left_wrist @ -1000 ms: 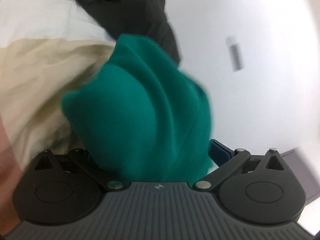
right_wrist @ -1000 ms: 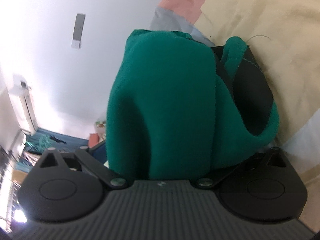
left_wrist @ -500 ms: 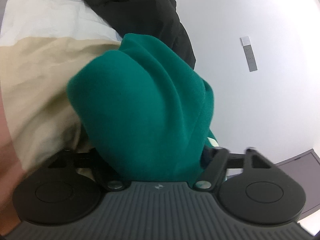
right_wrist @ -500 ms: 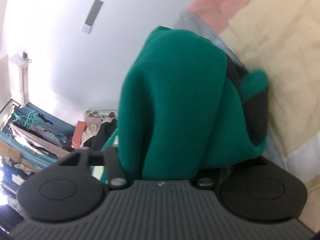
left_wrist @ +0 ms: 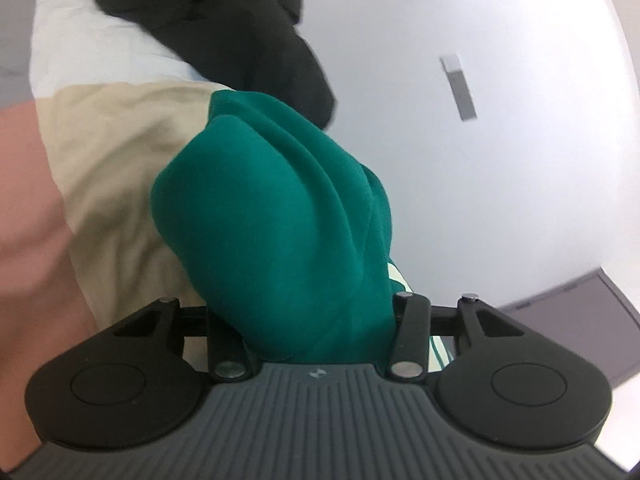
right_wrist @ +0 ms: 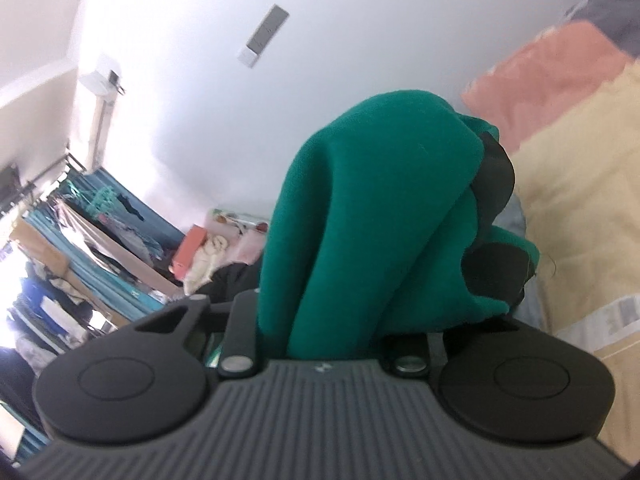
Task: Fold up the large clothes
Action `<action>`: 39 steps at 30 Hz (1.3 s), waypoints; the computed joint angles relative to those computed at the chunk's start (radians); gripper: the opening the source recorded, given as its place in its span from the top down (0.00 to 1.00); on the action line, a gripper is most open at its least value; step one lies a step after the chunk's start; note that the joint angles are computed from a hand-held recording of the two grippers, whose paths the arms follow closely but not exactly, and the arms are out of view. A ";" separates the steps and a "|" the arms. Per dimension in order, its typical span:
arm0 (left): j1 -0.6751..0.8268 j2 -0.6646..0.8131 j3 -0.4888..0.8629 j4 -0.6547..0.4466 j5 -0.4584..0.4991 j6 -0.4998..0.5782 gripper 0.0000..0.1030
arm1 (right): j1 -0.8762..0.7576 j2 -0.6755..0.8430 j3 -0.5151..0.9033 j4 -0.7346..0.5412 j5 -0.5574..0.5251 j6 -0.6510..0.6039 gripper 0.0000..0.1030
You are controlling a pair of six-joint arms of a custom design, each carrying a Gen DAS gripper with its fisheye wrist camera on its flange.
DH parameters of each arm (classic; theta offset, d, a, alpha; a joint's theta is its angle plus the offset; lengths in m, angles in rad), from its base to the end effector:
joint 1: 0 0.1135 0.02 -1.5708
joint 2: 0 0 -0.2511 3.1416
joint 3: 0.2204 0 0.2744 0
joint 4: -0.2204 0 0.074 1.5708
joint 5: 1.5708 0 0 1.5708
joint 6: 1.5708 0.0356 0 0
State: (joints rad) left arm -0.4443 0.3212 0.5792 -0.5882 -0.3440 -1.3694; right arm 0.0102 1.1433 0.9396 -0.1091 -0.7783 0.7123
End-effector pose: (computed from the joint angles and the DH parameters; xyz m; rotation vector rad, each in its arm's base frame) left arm 0.1199 -0.0438 0.2842 -1.0984 1.6548 -0.8979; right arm 0.2845 0.0279 0.3160 0.1206 1.9707 1.2123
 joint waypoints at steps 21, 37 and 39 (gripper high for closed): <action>-0.338 1.061 0.863 0.302 -0.153 0.169 0.50 | -0.645 0.346 0.458 0.129 -0.473 0.142 0.67; -0.262 1.310 0.621 0.653 0.068 0.162 0.47 | -0.687 0.678 0.335 0.073 -0.453 -0.233 0.66; -0.246 1.313 0.534 0.787 0.081 0.163 0.45 | -0.687 0.681 0.268 0.196 -0.446 -0.176 0.63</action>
